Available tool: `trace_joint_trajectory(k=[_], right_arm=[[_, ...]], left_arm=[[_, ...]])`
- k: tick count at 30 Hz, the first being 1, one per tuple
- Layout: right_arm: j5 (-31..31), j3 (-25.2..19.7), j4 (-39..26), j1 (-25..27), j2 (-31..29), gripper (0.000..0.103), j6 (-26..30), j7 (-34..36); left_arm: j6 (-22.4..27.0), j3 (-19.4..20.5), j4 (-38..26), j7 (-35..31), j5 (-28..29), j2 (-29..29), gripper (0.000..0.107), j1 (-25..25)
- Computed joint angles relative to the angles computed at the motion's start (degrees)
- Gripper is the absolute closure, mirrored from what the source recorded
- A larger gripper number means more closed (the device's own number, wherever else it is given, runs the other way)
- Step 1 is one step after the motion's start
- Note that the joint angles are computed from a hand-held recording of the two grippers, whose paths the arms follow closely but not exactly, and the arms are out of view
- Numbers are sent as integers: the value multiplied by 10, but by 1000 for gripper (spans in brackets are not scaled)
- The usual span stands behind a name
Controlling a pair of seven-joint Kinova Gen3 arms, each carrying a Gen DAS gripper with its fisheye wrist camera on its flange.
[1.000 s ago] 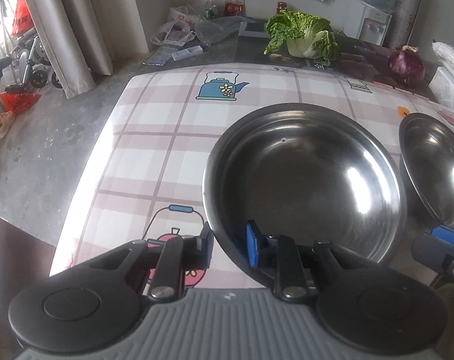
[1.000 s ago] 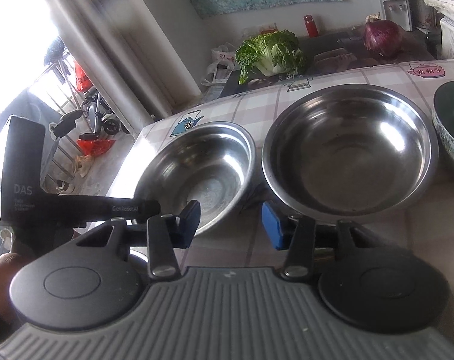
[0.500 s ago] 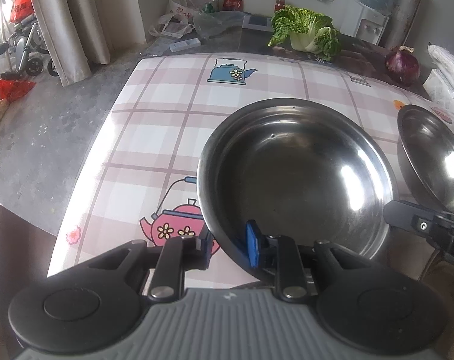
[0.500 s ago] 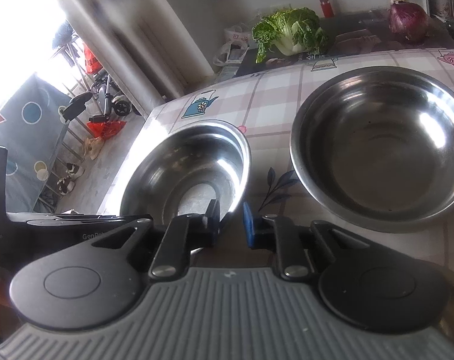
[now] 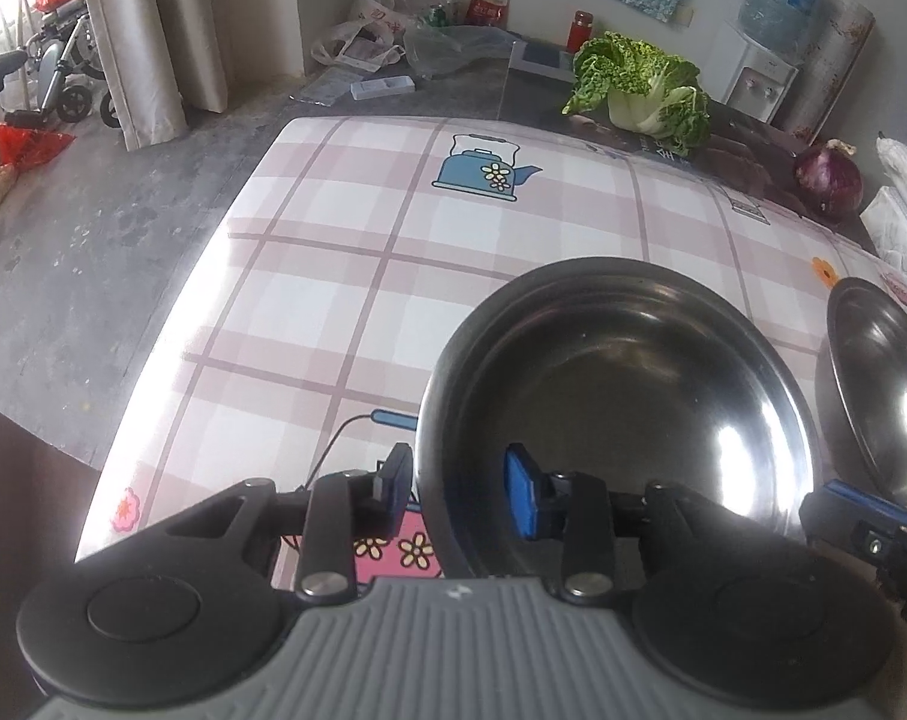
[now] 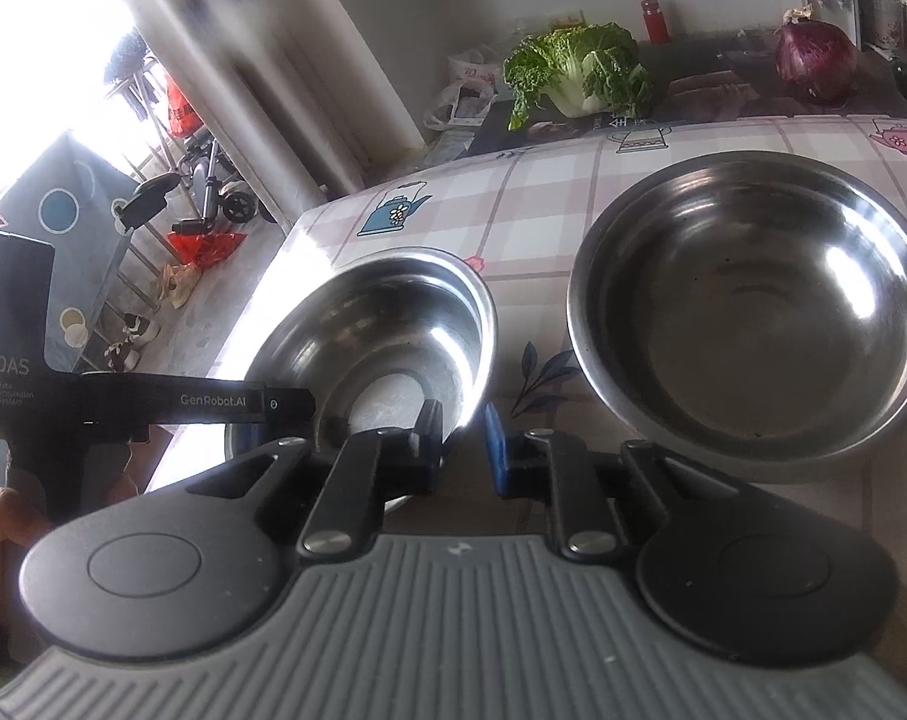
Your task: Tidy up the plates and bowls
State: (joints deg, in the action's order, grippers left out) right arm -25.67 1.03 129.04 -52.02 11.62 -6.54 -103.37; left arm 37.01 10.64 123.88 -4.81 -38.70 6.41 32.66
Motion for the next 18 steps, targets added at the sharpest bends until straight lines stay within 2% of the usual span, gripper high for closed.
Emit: trace_joint_trajectory(k=[4,7,10,14,18], right_arm=[[7,-7,-3,10,6,89,-3,-2],[-9,19,-2,-17,8,89,-8,13],[-14,14,1,-12,6,89,-13,19],[-14,-1,1,6,5,90,-15,23],[-34,22,0,-19,5,90,-10,43]], left_arm=[[6,-2,-11,-2,2,12,80,2],[8,-4,-12,-1,5,12,80,5],[4,-4,-9,-6,11,8,82,5],[20,-2,-22,-25,20,18,81,7],[40,-4,-34,-22,19,27,79,17]])
